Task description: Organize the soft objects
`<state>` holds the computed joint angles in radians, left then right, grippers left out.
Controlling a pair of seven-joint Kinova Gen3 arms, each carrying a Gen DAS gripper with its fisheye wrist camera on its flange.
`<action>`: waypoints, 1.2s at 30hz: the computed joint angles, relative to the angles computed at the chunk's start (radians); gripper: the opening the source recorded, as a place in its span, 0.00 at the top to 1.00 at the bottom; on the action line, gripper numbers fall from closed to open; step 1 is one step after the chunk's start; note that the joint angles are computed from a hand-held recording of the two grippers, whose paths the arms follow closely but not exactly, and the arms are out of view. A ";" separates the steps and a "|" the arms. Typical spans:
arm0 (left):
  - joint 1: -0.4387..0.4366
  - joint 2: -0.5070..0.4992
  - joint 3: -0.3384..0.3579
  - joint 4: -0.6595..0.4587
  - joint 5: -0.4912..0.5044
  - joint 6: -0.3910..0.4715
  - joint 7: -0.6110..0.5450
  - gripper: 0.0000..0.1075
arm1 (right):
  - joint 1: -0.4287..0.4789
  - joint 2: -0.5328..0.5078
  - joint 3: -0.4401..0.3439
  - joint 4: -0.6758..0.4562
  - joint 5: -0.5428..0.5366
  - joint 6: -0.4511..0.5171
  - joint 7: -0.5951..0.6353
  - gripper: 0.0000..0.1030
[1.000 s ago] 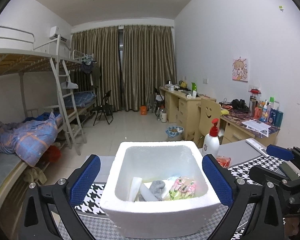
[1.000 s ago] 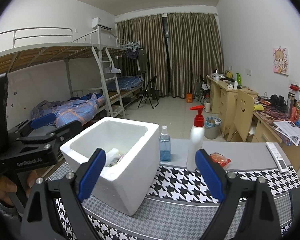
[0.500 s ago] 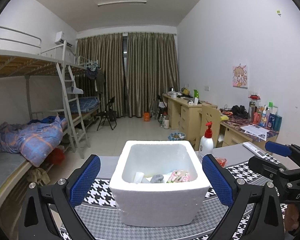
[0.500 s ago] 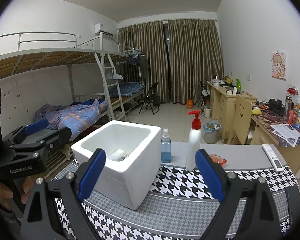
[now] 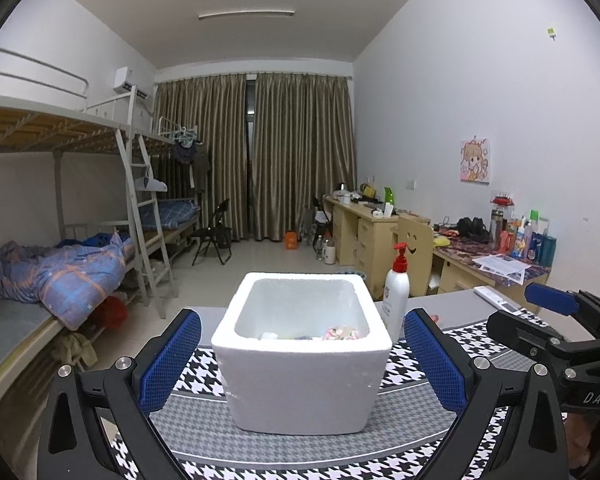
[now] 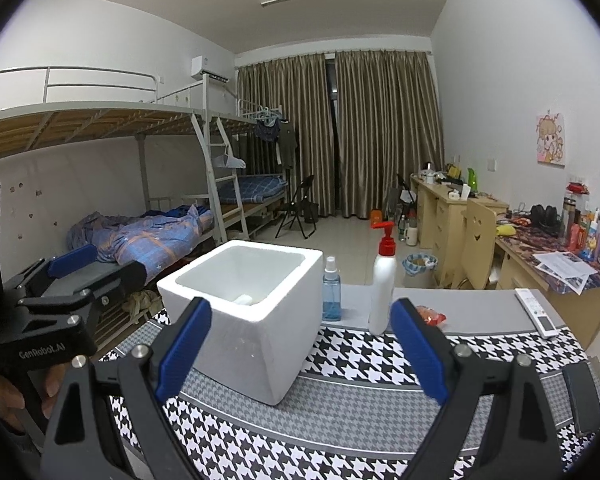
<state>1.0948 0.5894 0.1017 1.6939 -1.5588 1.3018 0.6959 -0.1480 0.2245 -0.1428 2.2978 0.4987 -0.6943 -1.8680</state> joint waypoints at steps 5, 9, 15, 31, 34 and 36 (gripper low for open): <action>0.023 0.021 -0.004 0.000 -0.004 0.037 0.032 0.05 | -0.002 0.013 0.008 0.028 -0.028 -0.048 0.043 0.09; 0.026 0.024 0.001 0.012 -0.007 0.037 0.060 0.05 | 0.014 0.031 0.008 0.034 -0.016 -0.075 0.032 0.09; 0.036 0.036 0.000 0.010 0.007 0.056 0.067 0.05 | 0.019 0.043 0.011 0.056 -0.025 -0.115 0.047 0.09; 0.061 0.055 -0.008 0.000 0.032 0.059 0.070 0.05 | 0.028 0.055 0.019 0.118 -0.043 -0.206 0.094 0.09; 0.065 0.055 -0.007 0.010 0.031 0.061 0.087 0.05 | 0.028 0.064 0.019 0.124 -0.046 -0.218 0.099 0.08; 0.064 0.053 -0.005 0.016 0.030 0.059 0.089 0.05 | 0.023 0.070 0.019 0.125 -0.057 -0.219 0.109 0.08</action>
<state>1.1585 0.6422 0.0965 1.7095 -1.5292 1.3613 0.7851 -0.1249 0.2944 -0.1243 2.4229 0.4418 -0.9131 -1.7587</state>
